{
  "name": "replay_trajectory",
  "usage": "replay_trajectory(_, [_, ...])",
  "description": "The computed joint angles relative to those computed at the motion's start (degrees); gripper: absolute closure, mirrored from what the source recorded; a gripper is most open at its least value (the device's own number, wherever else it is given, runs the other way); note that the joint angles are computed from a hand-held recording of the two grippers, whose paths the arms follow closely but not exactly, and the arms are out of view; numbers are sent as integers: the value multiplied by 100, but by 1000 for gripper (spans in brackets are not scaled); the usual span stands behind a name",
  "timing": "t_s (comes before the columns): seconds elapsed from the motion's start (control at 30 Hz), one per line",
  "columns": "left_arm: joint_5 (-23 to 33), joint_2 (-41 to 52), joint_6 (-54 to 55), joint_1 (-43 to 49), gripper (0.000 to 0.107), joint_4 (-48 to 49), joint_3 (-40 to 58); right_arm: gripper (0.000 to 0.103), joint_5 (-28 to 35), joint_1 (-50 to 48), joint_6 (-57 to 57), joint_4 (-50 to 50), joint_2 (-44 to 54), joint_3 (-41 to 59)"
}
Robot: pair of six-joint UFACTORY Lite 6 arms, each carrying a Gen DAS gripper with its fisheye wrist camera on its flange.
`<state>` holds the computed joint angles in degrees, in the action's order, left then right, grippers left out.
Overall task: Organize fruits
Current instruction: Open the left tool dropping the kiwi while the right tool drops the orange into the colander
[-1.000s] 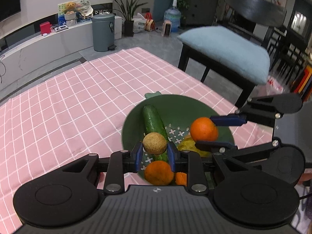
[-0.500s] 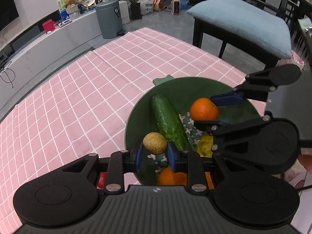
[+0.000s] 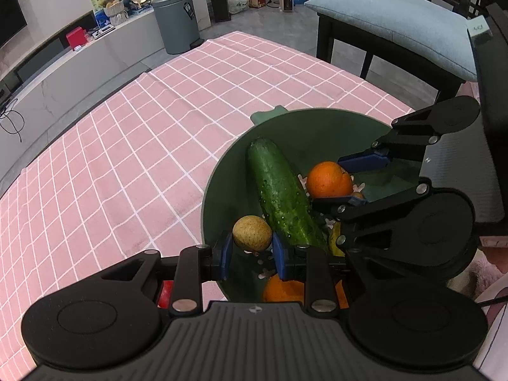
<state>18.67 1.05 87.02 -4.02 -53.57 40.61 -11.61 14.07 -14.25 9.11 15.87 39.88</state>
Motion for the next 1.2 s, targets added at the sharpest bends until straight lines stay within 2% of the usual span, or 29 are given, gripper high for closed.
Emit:
replay_trajectory(0.27, [79, 66, -99, -10, 71, 34, 37, 64, 78, -31, -106, 134, 11, 63])
replay_trajectory(0.37, [226, 36, 142, 82, 66, -126, -7, 64, 107, -21, -182, 251, -73, 21])
replay_trajectory(0.47, [295, -41, 99, 118, 61, -88, -26, 57, 85, 36, -769, 896, -182, -10])
replay_trajectory(0.53, [256, -192, 50, 117, 52, -60, -96, 56, 93, 16, -777, 946, -309, -72])
replay_trajectory(0.6, [376, -334, 53, 193, 52, -47, -129, 56, 88, 5, -911, 1078, -462, -157])
replay_trajectory(0.67, [514, -530, 110, 309, 52, -101, -190, 56, 45, 83, -1508, 1697, -682, -279])
replay_trajectory(0.87, [1090, -1140, 498, 939, 52, -405, -332, 55, -105, 339, -2387, 2728, -1470, -678])
replay_trajectory(1.0, [1691, -1351, 889, 1606, 52, -674, -301, 55, -41, 512, -2113, 2612, -1958, -853])
replay_trajectory(1.2, [2542, -1192, 1478, 2668, 52, -906, -53, 55, 33, 943, -2065, 2708, -2138, -673])
